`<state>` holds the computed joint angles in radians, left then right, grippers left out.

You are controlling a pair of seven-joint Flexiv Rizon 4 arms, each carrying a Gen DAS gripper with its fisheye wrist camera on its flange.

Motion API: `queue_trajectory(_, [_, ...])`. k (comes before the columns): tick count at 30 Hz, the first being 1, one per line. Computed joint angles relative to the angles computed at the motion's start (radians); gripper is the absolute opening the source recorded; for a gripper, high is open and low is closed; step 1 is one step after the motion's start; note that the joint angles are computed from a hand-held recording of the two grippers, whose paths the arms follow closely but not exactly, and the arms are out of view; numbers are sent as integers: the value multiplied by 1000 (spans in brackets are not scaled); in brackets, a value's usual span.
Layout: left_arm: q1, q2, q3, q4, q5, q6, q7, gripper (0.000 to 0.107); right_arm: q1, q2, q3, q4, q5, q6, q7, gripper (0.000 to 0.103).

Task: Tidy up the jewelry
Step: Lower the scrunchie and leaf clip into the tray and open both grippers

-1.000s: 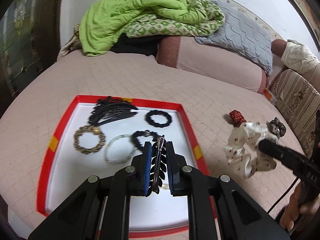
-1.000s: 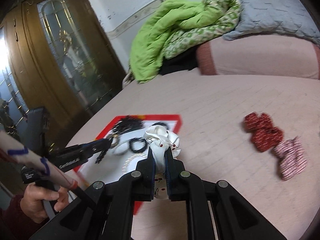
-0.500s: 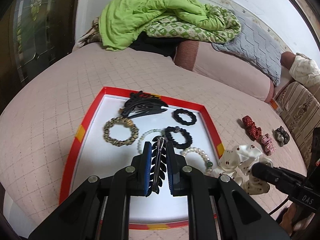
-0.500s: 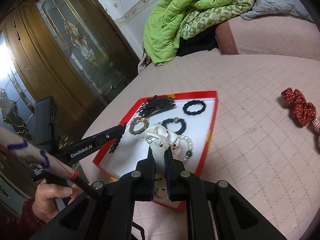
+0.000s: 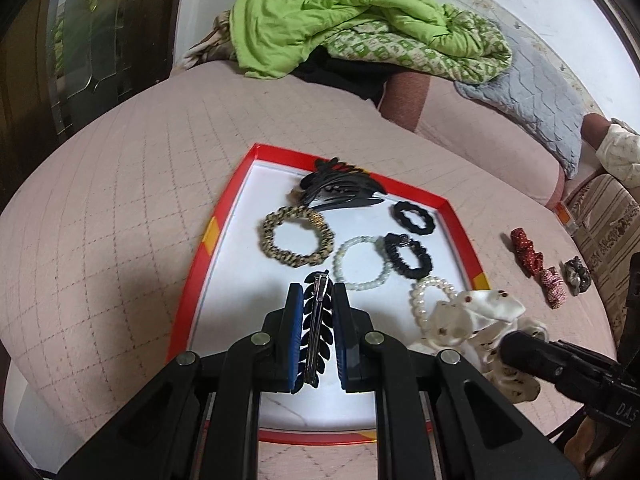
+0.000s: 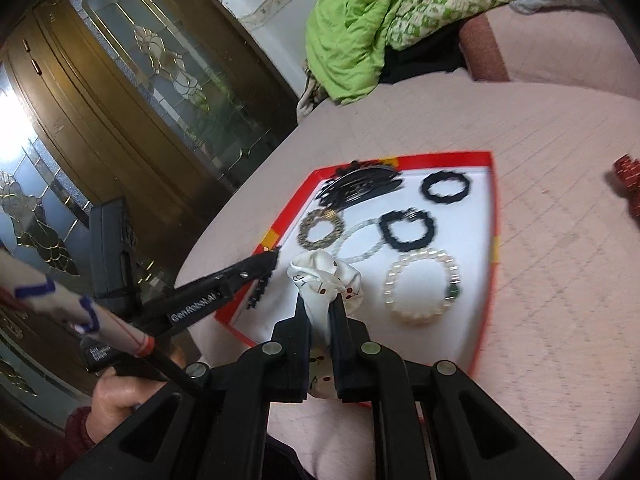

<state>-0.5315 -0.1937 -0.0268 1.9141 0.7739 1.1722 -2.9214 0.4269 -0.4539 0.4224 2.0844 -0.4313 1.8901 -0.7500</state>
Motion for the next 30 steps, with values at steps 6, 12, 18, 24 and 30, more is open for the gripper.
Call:
queue_trajectory(6, [19,1,3,24,-25,-5,5,14,-19,-75,55,-76,-31,-44,16,11])
queue_trajectory(12, [27,-20,8,16,-58,-8,31,14,-106,-173,167,-154,-54,-94,25,12])
queue_trajectory(18, [30,-44,21,10,-96,-1,56,14,-108,-204,177,-196,-14,-142,9,13])
queue_trajectory(24, [18,-51,46,8,-93,21,38,14,20,-133,21,-178,58,-168,-25,34])
queue_trajectory(30, [14,-53,53,7,-96,48,35,16,59,-92,-35,-154,112,-150,-63,48])
